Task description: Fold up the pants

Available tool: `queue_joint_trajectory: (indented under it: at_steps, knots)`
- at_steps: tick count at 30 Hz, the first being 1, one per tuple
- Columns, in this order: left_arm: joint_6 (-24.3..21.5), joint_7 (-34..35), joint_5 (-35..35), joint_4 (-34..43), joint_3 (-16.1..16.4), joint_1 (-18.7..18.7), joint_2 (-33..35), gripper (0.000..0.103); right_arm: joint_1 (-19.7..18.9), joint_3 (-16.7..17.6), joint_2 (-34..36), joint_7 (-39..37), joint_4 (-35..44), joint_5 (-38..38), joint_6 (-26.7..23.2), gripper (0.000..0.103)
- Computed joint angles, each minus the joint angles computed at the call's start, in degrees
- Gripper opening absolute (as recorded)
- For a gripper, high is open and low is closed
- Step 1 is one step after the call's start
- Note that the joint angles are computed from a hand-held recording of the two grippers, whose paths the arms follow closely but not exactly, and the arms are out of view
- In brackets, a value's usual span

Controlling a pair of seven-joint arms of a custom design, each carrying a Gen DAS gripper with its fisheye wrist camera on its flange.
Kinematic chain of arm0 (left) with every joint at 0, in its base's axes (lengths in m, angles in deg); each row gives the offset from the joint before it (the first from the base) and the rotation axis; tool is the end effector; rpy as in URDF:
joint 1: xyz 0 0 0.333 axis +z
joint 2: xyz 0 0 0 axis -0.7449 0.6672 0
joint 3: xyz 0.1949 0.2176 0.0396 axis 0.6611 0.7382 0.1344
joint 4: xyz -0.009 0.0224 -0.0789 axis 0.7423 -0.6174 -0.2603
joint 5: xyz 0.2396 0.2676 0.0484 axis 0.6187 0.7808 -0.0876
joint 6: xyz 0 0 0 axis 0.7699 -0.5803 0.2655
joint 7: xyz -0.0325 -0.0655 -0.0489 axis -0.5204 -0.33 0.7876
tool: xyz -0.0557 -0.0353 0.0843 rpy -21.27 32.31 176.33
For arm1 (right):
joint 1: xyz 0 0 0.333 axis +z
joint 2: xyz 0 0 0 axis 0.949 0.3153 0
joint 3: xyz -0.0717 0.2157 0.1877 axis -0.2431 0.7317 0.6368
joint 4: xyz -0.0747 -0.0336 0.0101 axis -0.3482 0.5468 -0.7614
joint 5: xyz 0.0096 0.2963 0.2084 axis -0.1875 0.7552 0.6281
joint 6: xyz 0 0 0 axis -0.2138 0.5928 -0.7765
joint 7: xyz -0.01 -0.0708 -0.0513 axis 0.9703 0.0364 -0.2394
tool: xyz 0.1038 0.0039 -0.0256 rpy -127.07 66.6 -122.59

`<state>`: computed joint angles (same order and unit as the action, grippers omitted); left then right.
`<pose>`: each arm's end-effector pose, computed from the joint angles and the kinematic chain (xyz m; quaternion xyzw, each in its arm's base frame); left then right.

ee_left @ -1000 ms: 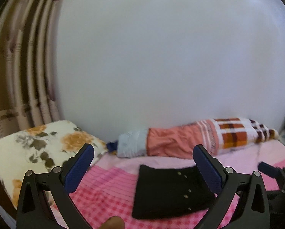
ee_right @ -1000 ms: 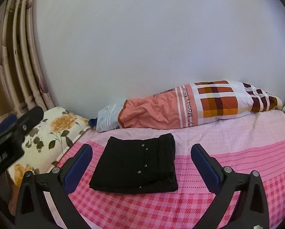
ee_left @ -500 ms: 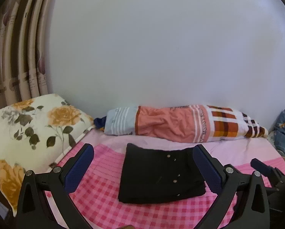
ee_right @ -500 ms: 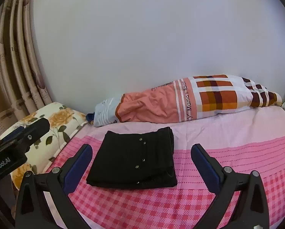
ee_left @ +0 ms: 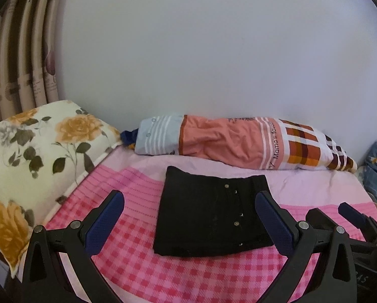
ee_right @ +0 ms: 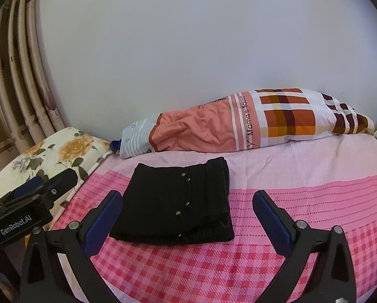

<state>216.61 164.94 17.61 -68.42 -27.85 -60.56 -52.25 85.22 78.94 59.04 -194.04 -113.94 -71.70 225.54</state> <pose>0.6677 -0.2525 0.5085 -0.4496 0.7553 -0.4200 0.2259 0.5764 0.1502 0.4520 -0.4091 0.7634 -0.3684 0.3379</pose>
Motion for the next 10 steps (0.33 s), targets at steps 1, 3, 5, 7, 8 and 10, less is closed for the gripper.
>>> queue_joint_trajectory:
  at_steps: [1, 3, 5, 7, 8, 10]
  knots:
    - [0.15, -0.07, 0.34, 0.12, 0.28, -0.24, 0.25, 0.103, -0.02, 0.00, 0.16, -0.18, 0.08, 0.15, 0.02, 0.102]
    - [1.11, -2.28, 2.62, 0.44, 3.20, -2.49, 0.84, 0.103, 0.06, 0.01, 0.51, -0.83, 0.26, 0.68, -0.22, 0.102]
    - [-0.04, -2.72, 2.80, 1.71, 2.55, -1.84, 1.69, 0.103, 0.05, -0.09, 0.97, -1.54, 0.60, 1.22, 0.00, 0.102]
    - [-0.03, -4.06, 3.04, 1.84, 3.02, -1.99, 1.82, 0.103, 0.18, -0.22, 1.18, -1.78, 0.69, 1.50, -0.04, 0.102]
    - [0.48, -4.21, 3.07, 1.57, 2.88, -1.78, 1.74, 0.103, 0.20, -0.28, 1.31, -1.95, 0.74, 1.77, 0.05, 0.102]
    - [-1.08, -4.04, 2.79, 2.38, 2.16, -1.09, 2.06, 0.103, 0.29, -0.41, 1.59, -2.27, 0.93, 2.14, 0.13, 0.102]
